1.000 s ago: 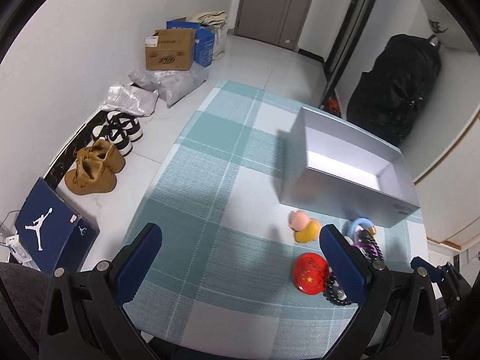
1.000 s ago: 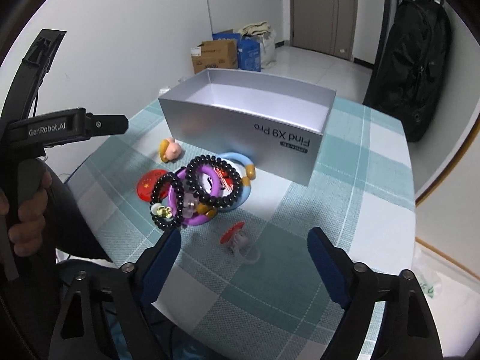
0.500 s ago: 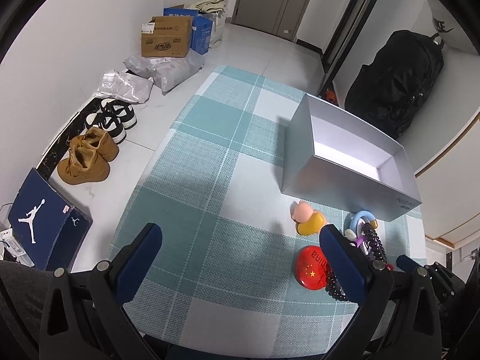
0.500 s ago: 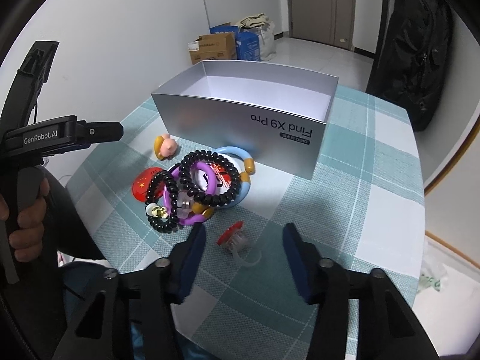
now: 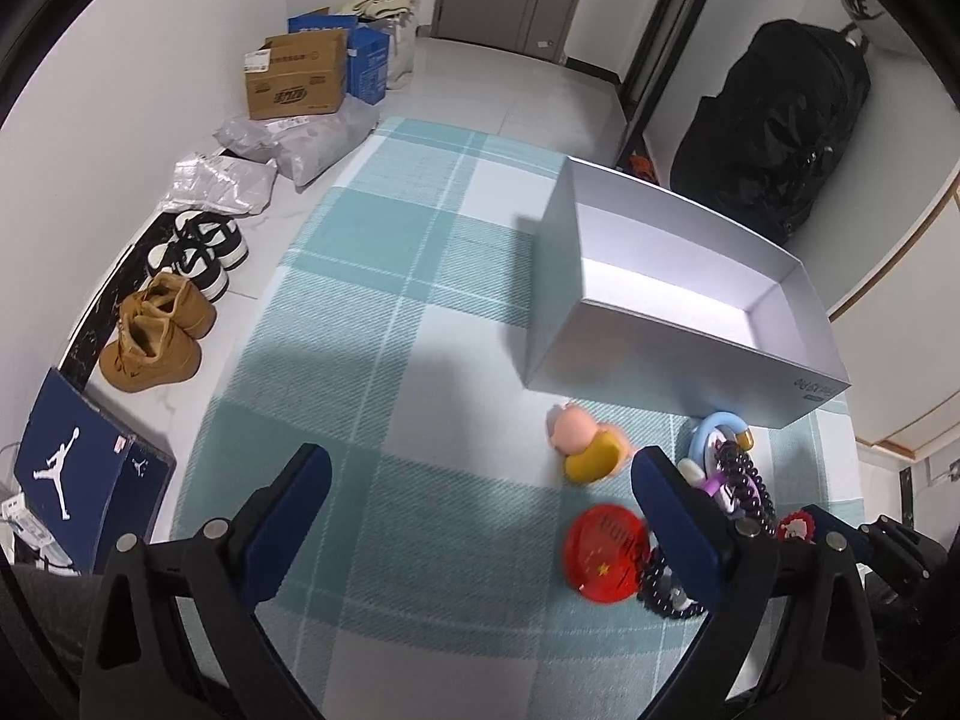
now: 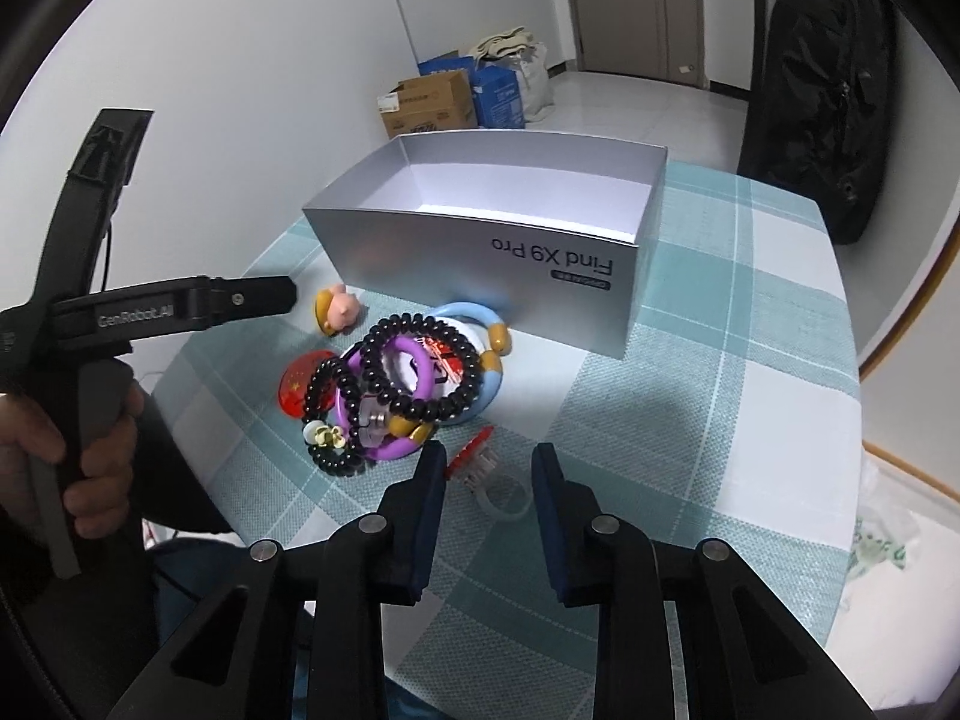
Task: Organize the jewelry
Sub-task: 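Grasp the pink-and-yellow duck toy with the left tool while the right tool approaches the red-capped ring, then lift the duck toy with the left tool while the right tool grasps the red-capped clear ring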
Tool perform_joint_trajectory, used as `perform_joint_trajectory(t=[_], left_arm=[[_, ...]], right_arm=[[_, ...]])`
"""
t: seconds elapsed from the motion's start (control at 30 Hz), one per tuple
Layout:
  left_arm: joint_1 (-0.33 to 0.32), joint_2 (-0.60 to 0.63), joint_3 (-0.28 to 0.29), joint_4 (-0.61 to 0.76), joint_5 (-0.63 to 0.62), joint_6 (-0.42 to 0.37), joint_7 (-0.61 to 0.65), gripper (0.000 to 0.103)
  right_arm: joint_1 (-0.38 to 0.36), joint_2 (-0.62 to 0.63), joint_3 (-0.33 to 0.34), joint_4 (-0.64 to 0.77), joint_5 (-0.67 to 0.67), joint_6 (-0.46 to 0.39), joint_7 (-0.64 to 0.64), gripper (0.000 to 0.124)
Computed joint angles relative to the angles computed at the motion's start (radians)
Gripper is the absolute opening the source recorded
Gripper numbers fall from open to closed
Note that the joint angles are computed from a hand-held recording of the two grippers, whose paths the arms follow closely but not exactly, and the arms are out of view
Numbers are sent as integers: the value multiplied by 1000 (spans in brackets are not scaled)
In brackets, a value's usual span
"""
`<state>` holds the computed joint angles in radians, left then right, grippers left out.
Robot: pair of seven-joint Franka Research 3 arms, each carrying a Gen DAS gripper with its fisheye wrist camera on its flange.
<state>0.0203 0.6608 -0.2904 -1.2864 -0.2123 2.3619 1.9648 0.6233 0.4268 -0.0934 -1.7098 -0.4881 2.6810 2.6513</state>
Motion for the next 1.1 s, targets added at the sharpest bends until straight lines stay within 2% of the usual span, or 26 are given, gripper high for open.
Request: perform_joint_trajectory(t=[0.27, 0.33, 0.4, 0.63, 0.67, 0.7, 0.73, 0.83, 0.9, 1.0, 1.1], left_arm=[[-20, 48, -1, 80, 10, -82, -9, 97], [-33, 49, 5, 84, 23, -79, -13, 96], [-43, 41, 8, 71, 40, -68, -4, 84], [-49, 45, 11, 81, 50, -87, 3, 77], [-52, 48, 12, 86, 54, -93, 2, 70], [-55, 52, 15, 93, 60, -102, -1, 65], [-61, 47, 20, 84, 71, -92, -2, 65], [-60, 34, 16, 65, 79, -81, 18, 48], [-54, 35, 8, 67, 72, -89, 35, 29], [-51, 36, 4, 74, 67, -103, 52, 27], [-32, 58, -16, 122, 20, -165, 68, 27]], right_arm=[[9, -13, -19, -14, -31, 21, 47, 28], [6, -16, -18, -19, -35, 38, 55, 28], [8, -16, -19, -19, -46, 39, 52, 28], [5, -28, -27, -37, -55, 60, 87, 28], [7, -30, -31, -40, -62, 66, 99, 28], [12, -33, -36, -41, -73, 70, 113, 28], [12, -33, -37, -40, -80, 74, 120, 28], [11, -30, -38, -32, -94, 78, 127, 28], [14, -28, -40, -27, -103, 78, 136, 28], [18, -28, -46, -25, -120, 84, 152, 28], [18, -28, -50, -24, -131, 94, 168, 28]])
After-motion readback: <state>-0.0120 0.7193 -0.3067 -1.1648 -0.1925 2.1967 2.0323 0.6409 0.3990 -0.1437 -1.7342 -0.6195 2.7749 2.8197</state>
